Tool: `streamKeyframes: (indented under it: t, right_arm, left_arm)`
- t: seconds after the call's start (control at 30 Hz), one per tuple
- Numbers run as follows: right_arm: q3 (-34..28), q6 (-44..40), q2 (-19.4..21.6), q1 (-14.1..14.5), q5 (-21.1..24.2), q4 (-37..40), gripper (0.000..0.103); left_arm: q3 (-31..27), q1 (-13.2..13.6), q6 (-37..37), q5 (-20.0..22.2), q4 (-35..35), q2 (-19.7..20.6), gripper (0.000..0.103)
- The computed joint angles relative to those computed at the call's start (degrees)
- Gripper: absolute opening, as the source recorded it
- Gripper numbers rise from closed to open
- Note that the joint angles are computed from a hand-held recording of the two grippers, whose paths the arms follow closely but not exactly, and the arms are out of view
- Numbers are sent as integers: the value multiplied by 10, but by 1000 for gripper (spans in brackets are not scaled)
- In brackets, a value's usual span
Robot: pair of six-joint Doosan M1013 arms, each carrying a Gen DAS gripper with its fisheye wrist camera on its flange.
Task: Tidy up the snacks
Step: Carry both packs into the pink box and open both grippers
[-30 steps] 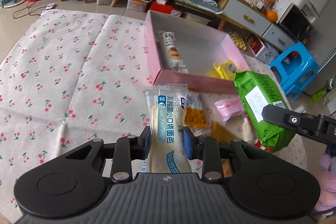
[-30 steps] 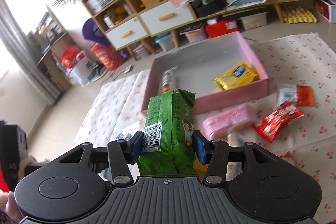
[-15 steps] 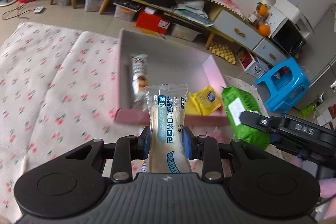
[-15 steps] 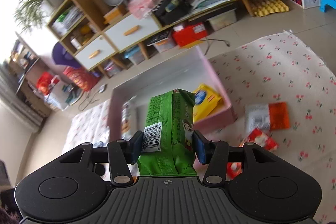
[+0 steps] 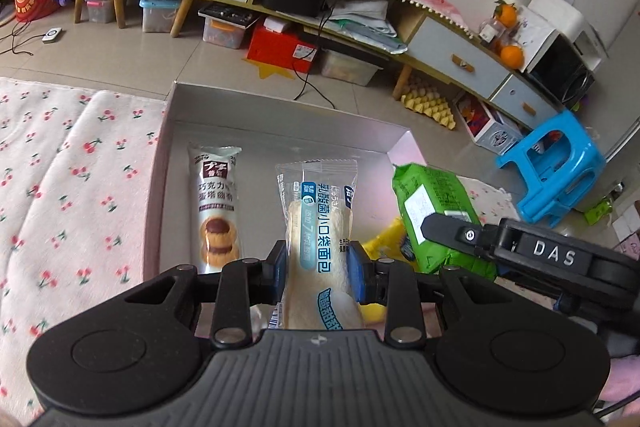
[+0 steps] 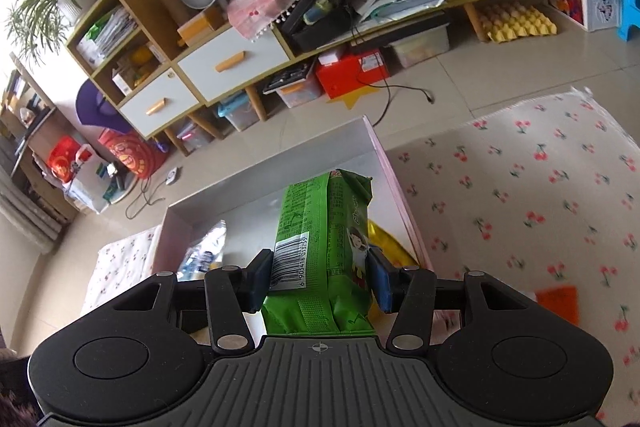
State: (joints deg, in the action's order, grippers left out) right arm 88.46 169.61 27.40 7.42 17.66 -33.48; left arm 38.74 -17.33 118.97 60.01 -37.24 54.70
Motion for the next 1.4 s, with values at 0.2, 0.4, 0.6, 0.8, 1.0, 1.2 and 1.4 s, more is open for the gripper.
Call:
streamKeyframes:
  t: [0.2, 0.4, 0.6, 0.8, 1.0, 1.2, 1.4]
  right_arm:
    - [-21, -36, 19, -9, -3, 23, 49]
    - [-35, -73, 32, -15, -1, 50, 49]
    - [-42, -80, 38, -14, 6, 51, 49]
    - [-37, -122, 35, -21, -12, 113, 65]
    - [-34, -132, 28, -21, -6, 121, 67]
    - [-26, -86, 15, -16, 1, 75, 70]
    - [-12, -59, -5, -8, 12, 45, 72]
  left_arm:
    - [-11, -5, 7, -13, 18, 9, 29]
    - [-18, -8, 2, -19, 31, 15, 29]
    - [-29, -10, -6, -18, 42, 21, 29]
    - [-16, -13, -5, -40, 52, 14, 52]
    - [-2, -14, 9, -52, 54, 4, 60]
    - [15, -13, 27, -56, 46, -9, 67]
    - [37, -10, 38, -58, 41, -27, 71]
